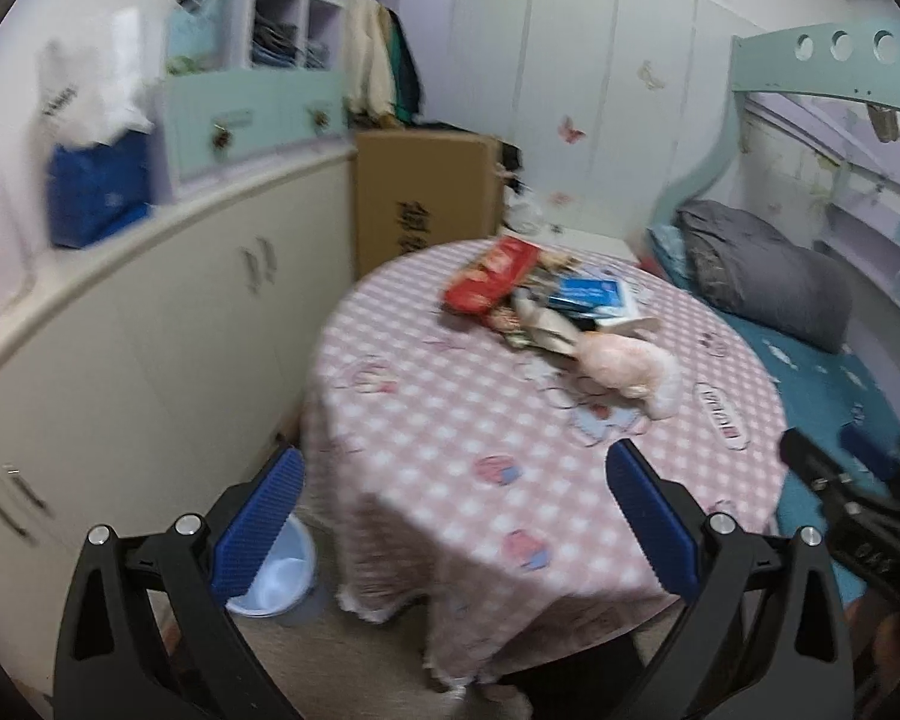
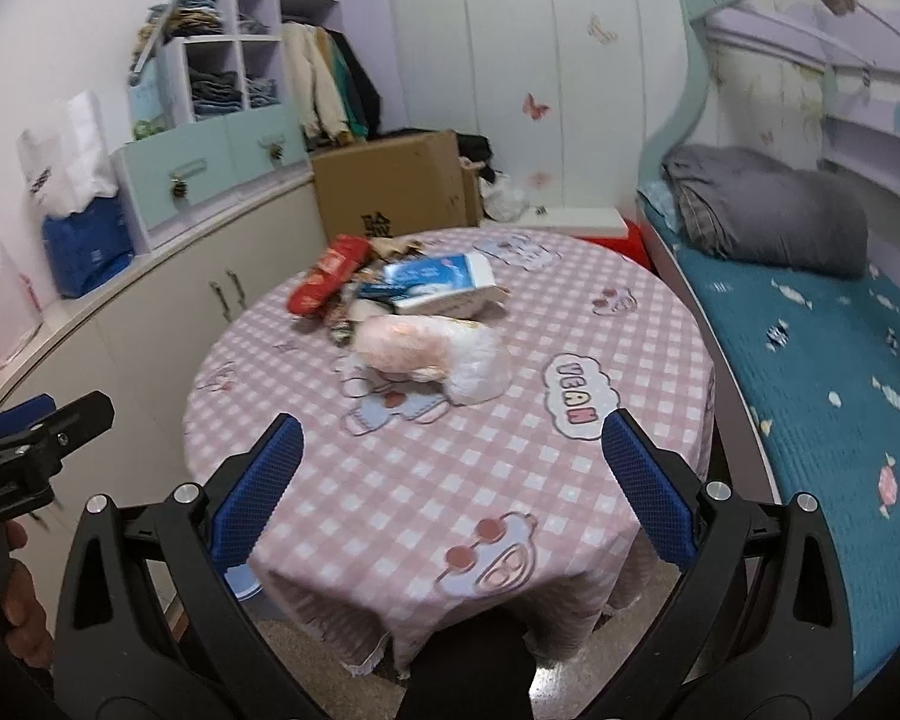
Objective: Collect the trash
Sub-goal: 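Reach the left gripper to the white plastic bag and grasp it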
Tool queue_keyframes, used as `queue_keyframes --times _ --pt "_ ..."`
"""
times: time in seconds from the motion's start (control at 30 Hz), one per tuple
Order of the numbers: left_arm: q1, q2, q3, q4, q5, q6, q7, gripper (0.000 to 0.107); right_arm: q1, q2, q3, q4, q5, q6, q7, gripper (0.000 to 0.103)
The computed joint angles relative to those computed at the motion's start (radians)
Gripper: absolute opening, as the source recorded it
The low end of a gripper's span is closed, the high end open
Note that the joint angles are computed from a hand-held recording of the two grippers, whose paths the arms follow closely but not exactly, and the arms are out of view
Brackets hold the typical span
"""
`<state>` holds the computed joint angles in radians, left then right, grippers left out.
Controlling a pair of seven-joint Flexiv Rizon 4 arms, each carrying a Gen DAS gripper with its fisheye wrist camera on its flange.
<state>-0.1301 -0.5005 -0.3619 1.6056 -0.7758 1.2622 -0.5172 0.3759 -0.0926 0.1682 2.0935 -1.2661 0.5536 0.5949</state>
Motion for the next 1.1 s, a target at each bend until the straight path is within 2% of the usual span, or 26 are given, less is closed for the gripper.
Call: queue_keyframes --times 0.13,0.23,0.47,0.77,0.9,0.93,1.0,1.03,1.07,1.1 --pt "-0.063 -0.072 0.021 -0.104 0.080 -0.082 -0.070 0.099 -0.042 0.010 -0.022 0.028 0.009 0.056 0.001 0.098" --pt "-0.099 -0.120 0.025 -0.167 0.127 -0.108 -0.104 0.099 -0.075 0.015 -0.036 0.048 0.009 0.088 0.007 0.098" --pt "-0.193 -0.279 0.060 -0.423 0.243 -0.260 -0.246 0.099 -0.164 0.028 -0.070 0.092 -0.002 0.190 0.022 0.098" --pt "-0.267 -0.491 0.098 -0.778 0.315 -0.473 -0.444 0.099 -0.259 0.000 -0.115 0.091 -0.060 0.334 0.017 0.098" --pt "-0.284 -0.547 0.109 -0.868 0.331 -0.503 -0.498 0.098 -0.285 -0.027 -0.132 0.072 -0.091 0.398 0.013 0.098" --pt "-0.284 -0.556 0.110 -0.880 0.333 -0.507 -0.508 0.096 -0.290 -0.035 -0.136 0.066 -0.097 0.414 0.010 0.098" --pt "-0.290 -0.585 0.120 -0.931 0.340 -0.533 -0.536 0.079 -0.294 -0.050 -0.141 0.053 -0.104 0.440 0.004 0.098" --pt "-0.291 -0.603 0.126 -0.966 0.342 -0.565 -0.556 0.065 -0.297 -0.059 -0.145 0.045 -0.108 0.459 -0.001 0.098" --pt "-0.293 -0.630 0.131 -1.019 0.341 -0.614 -0.580 0.058 -0.299 -0.068 -0.148 0.036 -0.114 0.476 -0.004 0.098" --pt "-0.293 -0.652 0.132 -1.061 0.338 -0.654 -0.598 0.056 -0.298 -0.074 -0.150 0.031 -0.113 0.482 -0.009 0.098"
